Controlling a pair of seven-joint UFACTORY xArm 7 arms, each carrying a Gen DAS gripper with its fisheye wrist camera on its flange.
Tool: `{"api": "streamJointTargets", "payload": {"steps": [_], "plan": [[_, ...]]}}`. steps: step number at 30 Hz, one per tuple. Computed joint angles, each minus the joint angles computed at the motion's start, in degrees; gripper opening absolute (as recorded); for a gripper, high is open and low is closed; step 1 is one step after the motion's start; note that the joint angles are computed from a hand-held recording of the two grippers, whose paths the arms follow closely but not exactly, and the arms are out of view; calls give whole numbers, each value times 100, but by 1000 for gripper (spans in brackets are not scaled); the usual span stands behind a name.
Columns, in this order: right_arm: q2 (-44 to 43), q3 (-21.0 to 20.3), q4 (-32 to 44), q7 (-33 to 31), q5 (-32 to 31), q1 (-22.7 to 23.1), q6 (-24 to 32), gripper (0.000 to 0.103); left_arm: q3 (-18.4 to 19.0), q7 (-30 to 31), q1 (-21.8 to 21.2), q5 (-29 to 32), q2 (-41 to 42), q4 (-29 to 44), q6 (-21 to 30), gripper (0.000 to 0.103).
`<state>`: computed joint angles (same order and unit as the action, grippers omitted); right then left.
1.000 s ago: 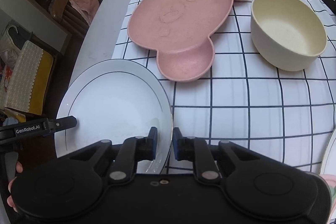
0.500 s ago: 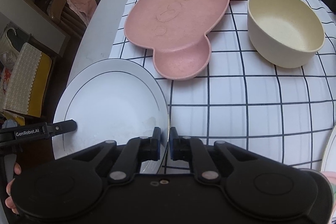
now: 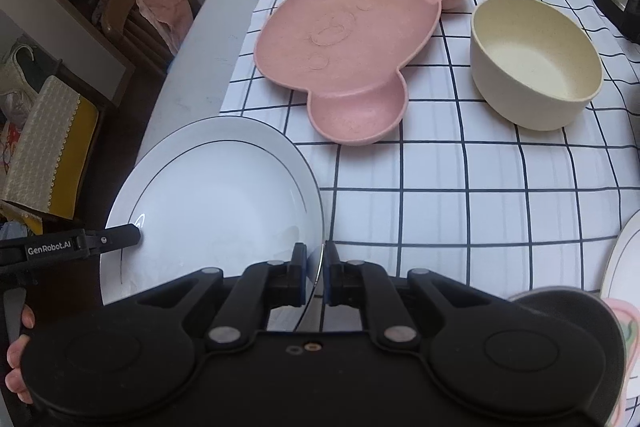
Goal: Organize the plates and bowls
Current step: 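Lift and carry the large white plate toward the pink pot with both tools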
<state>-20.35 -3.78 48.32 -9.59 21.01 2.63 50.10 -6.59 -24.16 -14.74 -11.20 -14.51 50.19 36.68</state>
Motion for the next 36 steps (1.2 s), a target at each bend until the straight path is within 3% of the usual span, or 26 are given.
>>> {"api": "streamJointTargets", "payload": {"steps": [11, 23, 27, 33, 36], "plan": [[-1220, -163, -357, -37, -15, 21, 670, 9, -222, -545, -66, 235, -1531, -550, 600, 18], [-3090, -605, -904, -405, -413, -141, 1931, 9, -952, -2070, -502, 208, -3313, -1229, 1628, 18], [-3573, -870, -1079, -681, -581, -345, 2432, 9, -1351, -2648, -767, 196, -3505, -1261, 1882, 18], [-4095, -1310, -1406, -1167, -966, -872, 3051, 9, -1829, -3300, -1162, 265, -3221, -1323, 1727, 18], [-4323, -1404, -1659, -1450, -1165, -1153, 3091, 9, -1940, -3568, -1410, 299, -3039, -1356, 1684, 18]]}}
